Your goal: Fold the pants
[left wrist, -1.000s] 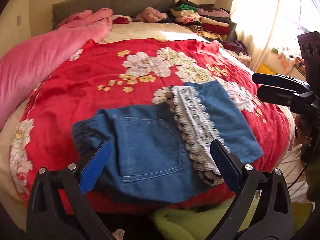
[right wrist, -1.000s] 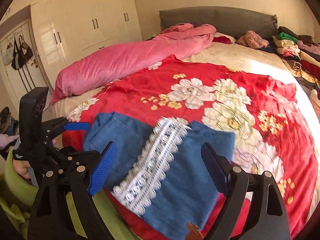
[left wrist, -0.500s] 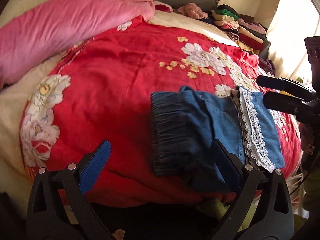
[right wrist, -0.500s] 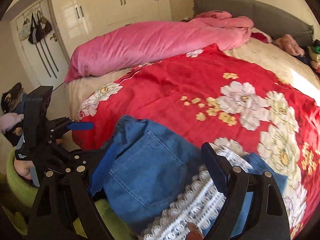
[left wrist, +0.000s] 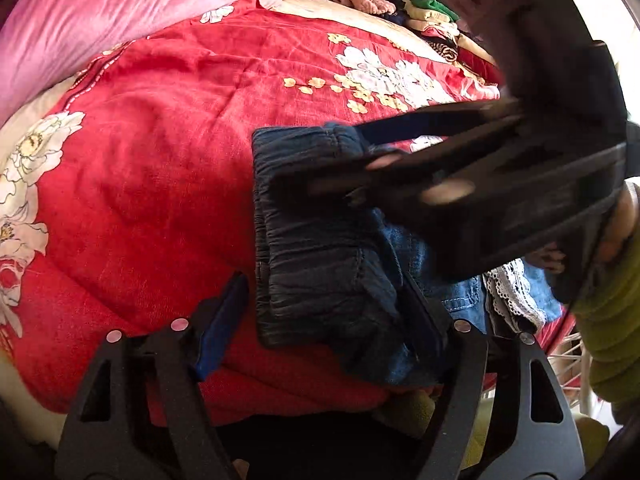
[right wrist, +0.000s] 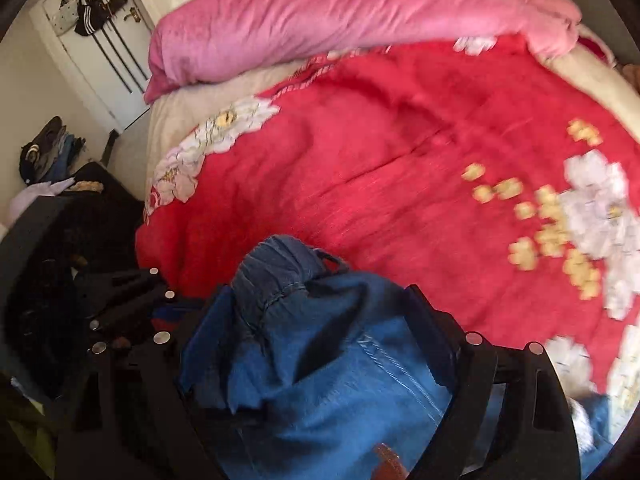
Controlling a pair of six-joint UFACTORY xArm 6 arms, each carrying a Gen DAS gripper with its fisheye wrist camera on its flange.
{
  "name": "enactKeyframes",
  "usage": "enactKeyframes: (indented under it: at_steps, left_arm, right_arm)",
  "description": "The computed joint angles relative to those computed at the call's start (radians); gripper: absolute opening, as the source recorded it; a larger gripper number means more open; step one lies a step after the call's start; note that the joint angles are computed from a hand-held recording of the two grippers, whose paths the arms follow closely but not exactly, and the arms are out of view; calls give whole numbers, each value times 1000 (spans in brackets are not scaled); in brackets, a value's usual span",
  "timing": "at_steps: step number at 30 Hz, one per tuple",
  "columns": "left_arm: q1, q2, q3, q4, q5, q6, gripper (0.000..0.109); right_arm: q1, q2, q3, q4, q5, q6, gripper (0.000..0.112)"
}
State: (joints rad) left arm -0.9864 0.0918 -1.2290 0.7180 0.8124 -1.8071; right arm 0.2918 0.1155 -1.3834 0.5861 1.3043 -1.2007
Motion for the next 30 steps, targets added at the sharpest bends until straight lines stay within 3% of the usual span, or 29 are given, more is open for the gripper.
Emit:
enactKeyframes:
  at_steps: [2, 3, 7, 13, 15, 22, 26, 28, 30]
  left_arm:
    - [2, -3, 3, 3, -6, -6, 68]
    - [5, -3, 6, 8, -13, -13, 68]
    - [3, -11, 7, 39, -28, -50, 82]
    - [-14, 10, -52, 186, -72, -154, 92]
    - [-7, 41, -91, 213, -111, -164, 93]
    - [47, 202, -252, 70, -257, -39, 93]
    - [67, 287, -353, 56, -332, -9, 93]
    - [57, 330, -426, 79, -321, 24, 93]
    - [43, 383, -507, 61, -308, 118, 93]
  right_arm:
    - [-3, 10, 9, 19, -3, -21, 69]
    - [-13, 14, 5, 37, 14, -32, 41]
    - [-87, -5, -1, 128, 76, -78, 27]
    - [-296, 51, -145, 294, 324, -92, 27]
    - [-347, 83, -192, 327, 369, -86, 27]
    - [-459, 189, -308, 395, 441, -43, 28]
    - [-491, 220, -341, 410, 430, -30, 39]
    - [-510, 160, -266, 396, 276, -44, 73]
    - [-548, 155, -253, 383, 187, -7, 76]
